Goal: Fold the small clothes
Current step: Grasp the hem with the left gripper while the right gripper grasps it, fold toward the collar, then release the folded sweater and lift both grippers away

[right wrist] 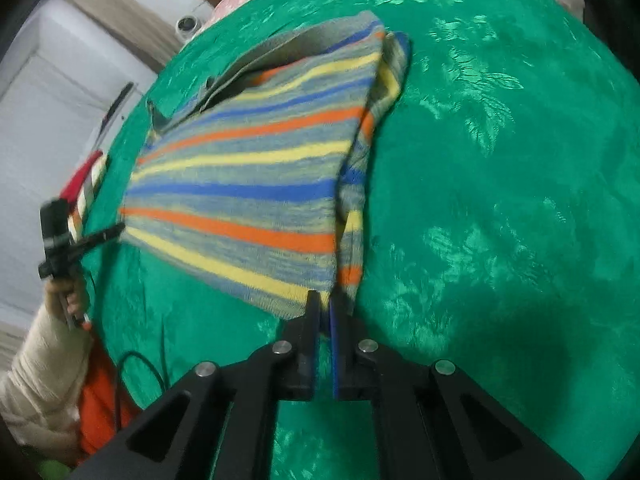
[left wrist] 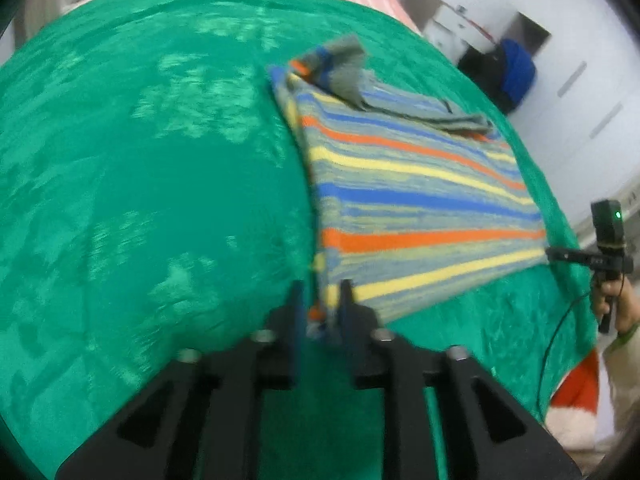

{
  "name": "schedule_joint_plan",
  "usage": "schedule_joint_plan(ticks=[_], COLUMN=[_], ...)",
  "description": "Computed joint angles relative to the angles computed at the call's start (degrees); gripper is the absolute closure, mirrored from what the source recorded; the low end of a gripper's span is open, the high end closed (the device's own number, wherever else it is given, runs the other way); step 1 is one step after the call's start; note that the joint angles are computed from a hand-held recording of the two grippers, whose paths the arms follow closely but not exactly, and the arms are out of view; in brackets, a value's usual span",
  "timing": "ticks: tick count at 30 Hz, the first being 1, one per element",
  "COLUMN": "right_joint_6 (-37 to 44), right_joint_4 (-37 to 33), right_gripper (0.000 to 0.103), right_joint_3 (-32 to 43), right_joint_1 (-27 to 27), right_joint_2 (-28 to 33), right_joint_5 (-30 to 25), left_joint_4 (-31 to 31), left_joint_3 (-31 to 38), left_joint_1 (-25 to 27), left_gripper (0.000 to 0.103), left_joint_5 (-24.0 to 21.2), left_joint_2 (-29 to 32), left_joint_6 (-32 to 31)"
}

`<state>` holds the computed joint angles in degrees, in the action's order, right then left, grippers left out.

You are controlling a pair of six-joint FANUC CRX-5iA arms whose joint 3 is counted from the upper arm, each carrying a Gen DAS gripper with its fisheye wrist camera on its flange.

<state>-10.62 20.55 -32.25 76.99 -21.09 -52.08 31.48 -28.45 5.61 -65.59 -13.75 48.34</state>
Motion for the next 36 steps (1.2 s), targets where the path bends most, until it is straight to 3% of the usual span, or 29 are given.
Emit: schedule_joint_plan(ticks=[2,4,5,7,9,11,13,15,17,20,23,26,29,31,34,36], right_joint_6=[0.6,4.2,7.4,15.0,27.3,42.3,49.2,50.4,47.7,34.7,29.4,40.9,55.7,59.0,59.4,56.8], right_joint_4=[-0.1,2.1,2.9,0.6,-7.7,-21.3,-27.1,-26.6,-19.9,-5.9,-3.4,-10.8,-21.0,-19.8,-20.2,-16.8], right_gripper=[0.077,0.077,0.077,0.077,0.077,0.077,0.077,0.077,0.077,0.077,0.076,0.076,0.076,0.076,0.076,0.070], right_joint_3=[3.2,8.3,10.9,15.3,22.4,32.8,42.0,48.0,49.4,45.0,42.7,47.6,61.5,70.1,81.6,84.3], right_joint_1=[-0.2,0.1,-0.5,-4.1,-10.3,-18.5,-24.1,-27.1,-27.7,-27.0,-25.9,-24.0,-23.5,-22.4,-22.6,-21.6], right_joint_2=[0.7,3.2,4.4,6.7,12.2,21.8,31.1,37.9,41.2,41.4,39.2,39.3,46.8,53.5,62.5,65.7], right_joint_5=[-5.4,-13.1,-14.7,-12.1,-8.0,-8.7,-13.8,-13.9,-7.9,3.3,8.9,1.1,-11.9,-17.9,-19.9,-17.5], left_joint_4=[0.0,1.8,2.5,4.0,5.8,6.0,7.9,12.0,11.9,11.7,15.2,17.8,17.1,17.4,18.1,18.7], left_joint_3=[-1.4,-4.1,-5.7,-8.9,-12.1,-14.5,-18.3,-20.4,-19.8,-19.6,-20.2,-20.9,-20.9,-21.0,-21.3,-21.7], left_joint_1=[1.5,3.2,3.8,4.5,4.7,4.8,5.4,6.3,6.1,4.6,4.7,5.0,5.1,5.2,5.2,5.2], left_gripper=[0.049,0.033,0.026,0.021,0.019,0.019,0.019,0.018,0.011,0.009,0.008,0.007,0.006,0.006,0.006,0.006], left_joint_5=[2.1,5.5,7.7,12.3,16.7,20.7,23.9,24.7,24.1,25.6,25.5,25.3,25.2,25.2,25.5,25.5], left_joint_2=[-3.7,-8.0,-10.0,-12.7,-13.8,-13.4,-14.4,-15.2,-14.1,-13.4,-12.9,-12.6,-12.9,-13.0,-12.9,-13.1], left_joint_6=[-0.6,-2.8,-3.1,-2.8,-2.1,-0.9,-2.5,-6.1,-7.3,-7.6,-10.2,-11.8,-11.7,-11.9,-12.6,-13.0])
